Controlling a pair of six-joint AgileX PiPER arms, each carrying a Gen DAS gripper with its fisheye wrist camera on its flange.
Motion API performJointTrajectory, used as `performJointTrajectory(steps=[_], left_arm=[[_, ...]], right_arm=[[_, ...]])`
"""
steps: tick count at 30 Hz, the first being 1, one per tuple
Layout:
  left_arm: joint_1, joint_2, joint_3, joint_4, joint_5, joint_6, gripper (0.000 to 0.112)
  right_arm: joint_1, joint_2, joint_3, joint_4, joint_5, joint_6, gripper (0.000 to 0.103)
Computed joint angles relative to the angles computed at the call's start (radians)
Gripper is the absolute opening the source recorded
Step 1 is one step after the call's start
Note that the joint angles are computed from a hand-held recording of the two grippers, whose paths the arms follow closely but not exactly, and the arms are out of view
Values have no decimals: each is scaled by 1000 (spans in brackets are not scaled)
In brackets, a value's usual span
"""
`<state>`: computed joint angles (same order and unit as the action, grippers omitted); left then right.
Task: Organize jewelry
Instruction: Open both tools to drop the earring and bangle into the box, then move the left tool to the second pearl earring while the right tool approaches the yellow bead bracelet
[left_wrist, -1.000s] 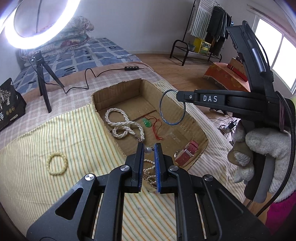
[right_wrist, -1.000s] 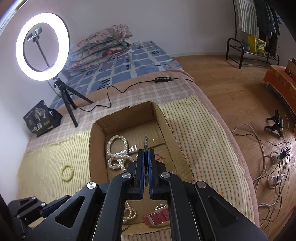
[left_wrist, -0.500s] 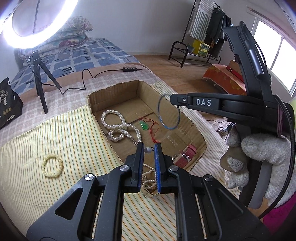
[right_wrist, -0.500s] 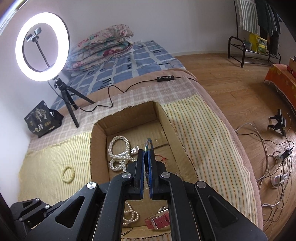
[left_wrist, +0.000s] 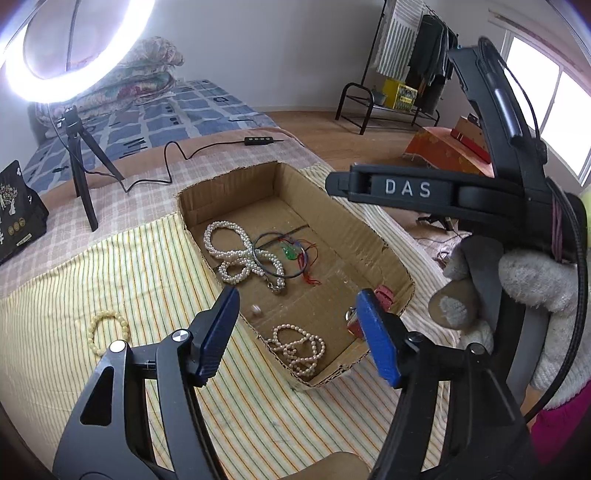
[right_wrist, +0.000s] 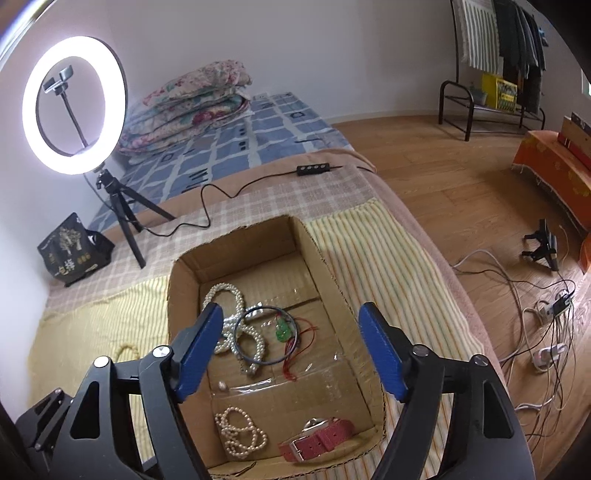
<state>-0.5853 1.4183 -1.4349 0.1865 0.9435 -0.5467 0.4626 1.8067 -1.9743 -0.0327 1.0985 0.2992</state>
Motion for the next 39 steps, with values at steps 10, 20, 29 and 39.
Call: performJointTrajectory(steps=[10,20,29,39], left_arm=[[3,-15,5,16,29,-3,71],[-3,-72,32,54,63,-10,72],[31,-172,95,92,103,19,73],[263,-290,149,-36,131,221,73]], right_arm=[[11,13,-19,-27,27,16,79],[36,-14,4,-47,21,34,79],[74,-73,48,-83,11,60,79],[188,-191,159,-175,-55,80,79]])
